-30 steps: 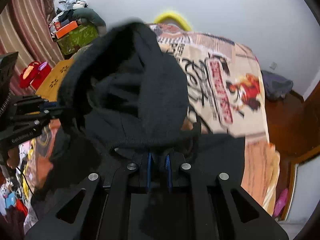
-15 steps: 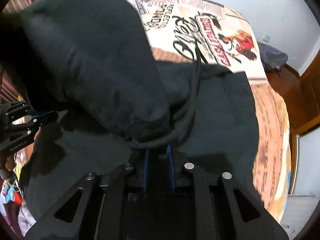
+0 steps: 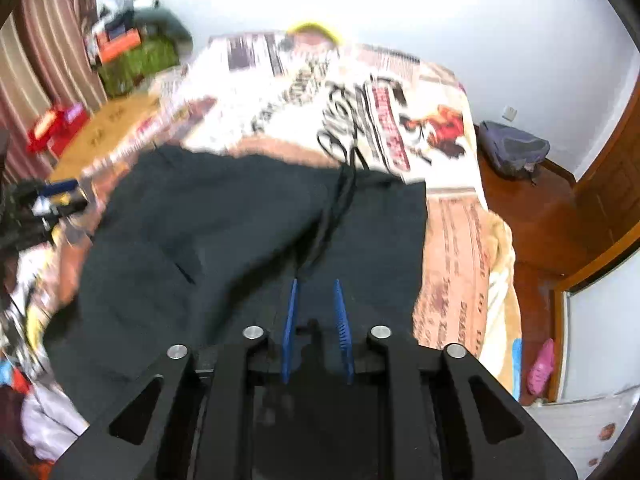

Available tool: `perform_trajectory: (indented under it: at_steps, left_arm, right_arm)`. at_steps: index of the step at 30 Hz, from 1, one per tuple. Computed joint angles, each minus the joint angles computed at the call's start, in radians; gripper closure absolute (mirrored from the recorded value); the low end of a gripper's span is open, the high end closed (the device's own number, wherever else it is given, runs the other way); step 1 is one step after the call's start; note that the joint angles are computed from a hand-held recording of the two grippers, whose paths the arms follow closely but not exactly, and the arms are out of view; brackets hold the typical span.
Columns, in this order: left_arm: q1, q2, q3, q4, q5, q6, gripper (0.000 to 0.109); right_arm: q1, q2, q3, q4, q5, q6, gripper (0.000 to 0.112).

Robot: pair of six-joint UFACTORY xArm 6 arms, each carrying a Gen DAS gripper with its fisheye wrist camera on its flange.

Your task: Fold large clothes

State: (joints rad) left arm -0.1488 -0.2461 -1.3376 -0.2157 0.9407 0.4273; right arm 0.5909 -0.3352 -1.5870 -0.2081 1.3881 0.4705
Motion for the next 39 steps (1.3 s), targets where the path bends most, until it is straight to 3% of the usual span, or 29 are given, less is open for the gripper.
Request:
perform_trajectory:
  at_steps: [3, 8, 13, 19, 23, 30, 34, 39]
  left_arm:
    - [-0.045, -0.017, 0.011, 0.006, 0.006, -0.027, 0.039]
    - [-0.1, -0.011, 0.057, 0.028, 0.031, -0.073, 0.038]
    - [-0.139, -0.021, 0.137, 0.092, 0.018, -0.116, 0.038]
    - [-0.119, -0.023, 0.122, 0.059, 0.039, -0.105, 0.036]
    - [-0.062, -0.019, 0.063, -0.009, 0.048, -0.069, 0.036]
    - [0.072, 0.048, -0.038, -0.027, 0.031, -0.099, 0.026]
    - [0.155, 0.115, -0.082, -0.037, 0.064, -0.14, 0.026]
    - [0.228, 0.193, -0.105, -0.166, 0.179, -0.111, 0.026]
  right_arm:
    - [0.035, 0.001, 0.017, -0.023, -0.088, 0.033, 0.055]
    - [0.063, 0.049, 0.054, 0.026, -0.111, 0.039, 0.054]
    - [0.08, 0.051, 0.139, 0.043, -0.054, 0.059, 0.054]
    - [0.055, -0.01, 0.198, 0.088, -0.064, 0.06, 0.054]
    - [0.047, -0.03, 0.173, 0.076, -0.071, 0.053, 0.054]
    - [0.002, -0.03, 0.122, 0.074, -0.07, -0.009, 0.054]
    - [-0.059, -0.053, 0.132, 0.143, -0.085, -0.039, 0.054]
    - [-0.104, -0.071, 0.146, 0.052, -0.089, -0.018, 0.054]
